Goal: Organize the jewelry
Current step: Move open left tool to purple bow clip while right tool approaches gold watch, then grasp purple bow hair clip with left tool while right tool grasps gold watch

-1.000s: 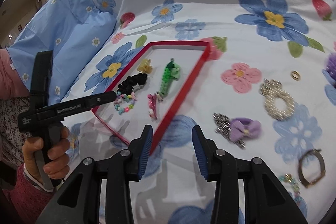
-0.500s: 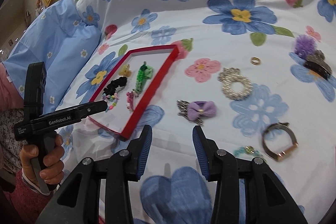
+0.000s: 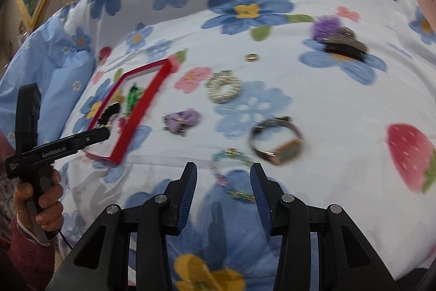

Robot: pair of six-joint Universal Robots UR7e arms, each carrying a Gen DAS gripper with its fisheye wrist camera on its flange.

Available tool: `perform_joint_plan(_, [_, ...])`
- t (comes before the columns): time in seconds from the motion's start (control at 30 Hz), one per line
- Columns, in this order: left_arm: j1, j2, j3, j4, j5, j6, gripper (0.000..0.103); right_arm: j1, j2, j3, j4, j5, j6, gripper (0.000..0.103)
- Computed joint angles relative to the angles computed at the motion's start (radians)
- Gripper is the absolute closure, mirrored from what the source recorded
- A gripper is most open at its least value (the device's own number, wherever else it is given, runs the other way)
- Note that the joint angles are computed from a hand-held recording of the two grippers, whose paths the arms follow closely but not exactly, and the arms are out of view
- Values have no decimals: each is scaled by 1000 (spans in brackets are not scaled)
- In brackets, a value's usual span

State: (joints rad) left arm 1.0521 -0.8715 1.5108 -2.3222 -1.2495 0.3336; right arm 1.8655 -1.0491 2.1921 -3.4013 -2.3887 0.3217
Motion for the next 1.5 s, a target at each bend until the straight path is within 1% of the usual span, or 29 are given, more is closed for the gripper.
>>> perform_joint_plan(0.17, [-14, 15, 5, 8, -7, 13, 45, -20, -40, 44, -20, -24, 25, 60])
perform_joint_plan(0.37, [-30, 41, -8, 30, -20, 36, 45, -41, -51, 53, -16, -18, 25, 60])
perform_joint_plan(0.5, [-39, 71, -28, 42, -41, 73, 44, -61, -54, 38, 17, -10, 23, 60])
perform_joint_plan(0.57, [-41, 88, -39, 41, -50, 88, 44, -75, -58, 25, 55, -6, 29, 60])
perform_joint_plan(0.63, [-46, 109, -51, 43, -47, 104, 44, -86, -57, 19, 80, -5, 57, 60])
perform_joint_plan(0.73, [-56, 137, -58, 31, -29, 140, 44, -106, -53, 21, 86, 35, 82, 60])
perform_joint_plan(0.83, [-65, 165, -63, 13, -11, 174, 44, -120, -46, 12, 94, 67, 89, 60])
perform_joint_plan(0.93, [-68, 200, -80, 11, 7, 178, 44, -132, -34, 1, 79, 83, 89, 60])
perform_joint_plan(1.0, [-67, 217, -93, 20, 10, 174, 44, -134, -25, -10, 73, 68, 84, 60])
perform_joint_plan(1.07, [-65, 228, -104, 35, 7, 173, 57, -137, -19, -22, 91, 39, 88, 62])
perform_joint_plan(1.1, [-66, 231, -105, 38, 11, 176, 67, -142, -18, -21, 80, 39, 81, 64])
perform_joint_plan(1.13, [-67, 232, -101, 33, 15, 181, 71, -145, -15, -20, 71, 33, 71, 70])
perform_joint_plan(1.17, [-67, 230, -95, 24, 15, 190, 75, -147, -16, -21, 72, 26, 67, 73])
perform_joint_plan(1.2, [-68, 228, -91, 19, 14, 198, 89, -149, -14, -18, 56, 23, 55, 76])
perform_joint_plan(1.23, [-68, 227, -90, 22, 10, 199, 92, -149, -14, -19, 51, 18, 46, 84])
perform_joint_plan(1.27, [-67, 225, -90, 18, 3, 197, 92, -147, -11, -23, 53, 2, 36, 86])
perform_joint_plan(1.4, [-60, 213, -94, 16, -33, 179, 94, -137, -3, -31, 29, -38, 8, 92])
perform_joint_plan(1.5, [-52, 197, -106, 35, -74, 153, 94, -133, -8, -32, 6, -15, -13, 93])
